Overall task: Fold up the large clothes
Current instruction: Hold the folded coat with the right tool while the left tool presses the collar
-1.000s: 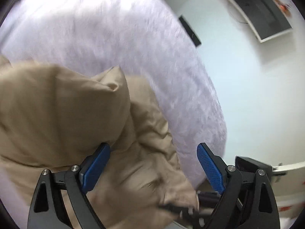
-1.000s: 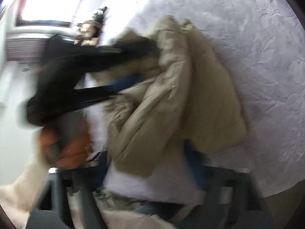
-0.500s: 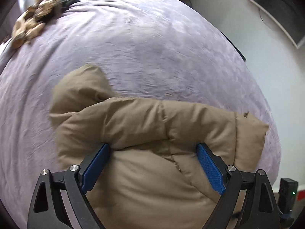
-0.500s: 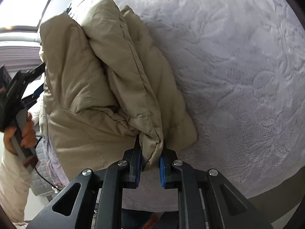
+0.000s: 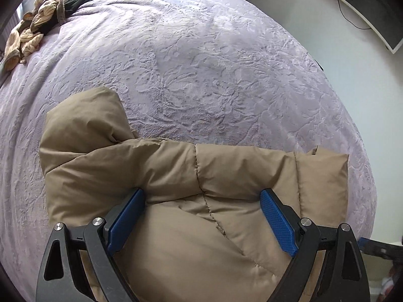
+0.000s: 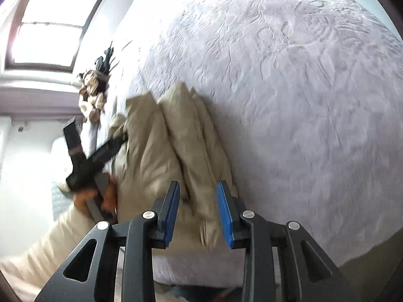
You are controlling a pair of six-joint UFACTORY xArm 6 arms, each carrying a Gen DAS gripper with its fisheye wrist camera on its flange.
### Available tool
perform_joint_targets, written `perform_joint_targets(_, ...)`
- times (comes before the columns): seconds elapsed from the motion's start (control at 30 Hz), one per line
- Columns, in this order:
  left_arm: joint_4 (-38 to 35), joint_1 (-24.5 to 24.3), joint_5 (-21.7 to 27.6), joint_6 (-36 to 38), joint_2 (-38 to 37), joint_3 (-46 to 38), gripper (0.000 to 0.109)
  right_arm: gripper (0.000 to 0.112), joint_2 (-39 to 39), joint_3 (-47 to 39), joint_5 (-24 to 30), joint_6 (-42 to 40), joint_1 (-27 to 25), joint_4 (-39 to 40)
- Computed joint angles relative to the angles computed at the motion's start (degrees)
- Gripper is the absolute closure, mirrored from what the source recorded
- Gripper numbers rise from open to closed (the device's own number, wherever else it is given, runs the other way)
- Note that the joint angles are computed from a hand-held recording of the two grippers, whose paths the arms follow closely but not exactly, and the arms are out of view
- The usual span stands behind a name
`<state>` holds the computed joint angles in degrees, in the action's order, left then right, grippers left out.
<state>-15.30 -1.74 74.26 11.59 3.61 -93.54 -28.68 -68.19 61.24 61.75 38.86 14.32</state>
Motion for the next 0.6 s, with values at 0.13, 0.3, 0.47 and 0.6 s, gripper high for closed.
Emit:
perform_joint_targets(0.13, 1.22, -0.67, -0.54, -1.00, -0.73, 0.72, 0.016, 0.092, 7.39, -1.84, -1.47, -5.05, -0.98, 5.10)
perform_joint_targets(0.3, 3.74, -1.75, -1.98, -1.84, -1.81, 2.21, 0.016, 0.094, 14.40, -3.09, 0.18, -8.65, -0.36, 8.33)
perform_joint_targets(0.47, 4.49, -2.08, -1.74, -1.87, -1.58, 1.76, 0.016, 0.091, 14.94, -5.41, 3.79, -7.58, -1.24, 7.67)
perform_joint_targets(0.6, 4.48, -1.70, -1.56, -1.48, -1.59, 1.57, 0.016, 0.056, 15.81, -12.18, 10.60, -4.85, -0.96, 1.60)
